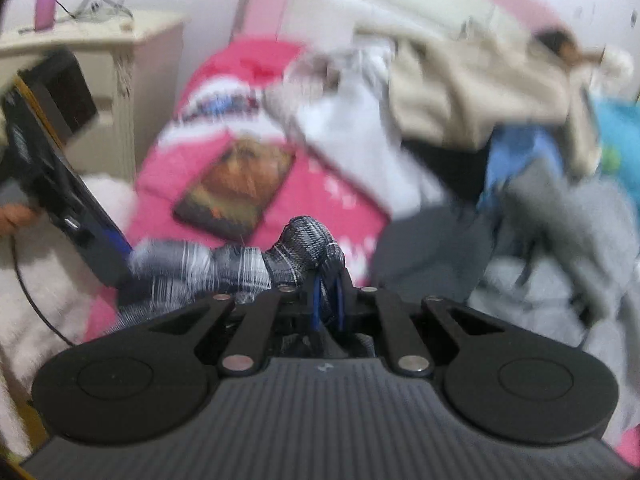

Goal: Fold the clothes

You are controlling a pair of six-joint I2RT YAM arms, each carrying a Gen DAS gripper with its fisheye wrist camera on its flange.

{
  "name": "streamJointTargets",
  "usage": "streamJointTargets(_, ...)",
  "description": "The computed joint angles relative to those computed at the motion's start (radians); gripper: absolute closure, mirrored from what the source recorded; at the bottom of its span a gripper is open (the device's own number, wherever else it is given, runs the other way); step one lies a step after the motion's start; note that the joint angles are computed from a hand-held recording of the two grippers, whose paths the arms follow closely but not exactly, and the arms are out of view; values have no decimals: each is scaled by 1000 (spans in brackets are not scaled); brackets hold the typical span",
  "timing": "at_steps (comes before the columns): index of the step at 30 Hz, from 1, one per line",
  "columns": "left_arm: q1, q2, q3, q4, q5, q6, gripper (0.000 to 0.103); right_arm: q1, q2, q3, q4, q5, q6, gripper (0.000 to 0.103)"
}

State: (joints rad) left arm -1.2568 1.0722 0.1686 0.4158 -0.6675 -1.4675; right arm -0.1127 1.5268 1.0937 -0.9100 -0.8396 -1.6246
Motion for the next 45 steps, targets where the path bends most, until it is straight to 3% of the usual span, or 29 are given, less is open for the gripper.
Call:
streamJointTargets(5, 65, 28, 57, -64, 66, -14, 43, 28, 60, -16, 89, 13, 77, 95)
streamJointTargets(10, 79, 52, 24, 43, 71, -74, 43, 11, 32, -32, 78, -16, 60, 95)
streamJointTargets(13, 74, 83, 62, 3, 54, -96, 61, 6, 40, -31, 76, -23, 64, 94)
streamJointTargets(14, 70, 99, 88, -33, 43, -104, 77, 7, 42, -34, 83, -23, 74, 94)
streamJointTargets(18, 38, 115, 190, -206, -34, -100, 84, 8, 54, -44, 106, -30, 127, 94)
streamJointTargets(23, -8, -39, 252, -508, -112, -74, 85, 11, 7, -43, 83, -53, 91, 94)
streamJointTargets(27, -19, -86, 261, -641, -77, -66, 86, 51, 7, -37, 80, -70, 87, 93)
streamJointTargets(32, -12, -82, 218, -617, -27, -58, 86, 106, 50, -67, 147, -36, 129, 92)
streamJointTargets(34, -11, -96, 211, -616, -20, -38, 85, 101, 71, -45, 137, -47, 164, 87)
streamJointTargets(36, -10, -113, 200, -610, -9, -17, 82, 86, 70, -28, 132, -54, 203, 67)
streamJointTargets(38, -19, -128, 191, -606, -16, -26, 76, 53, 63, 4, 101, -69, 238, 57)
streamJointTargets(45, -197, -123, 304, -885, -220, -180, 70, -245, 114, 225, -196, -238, 170, 53)
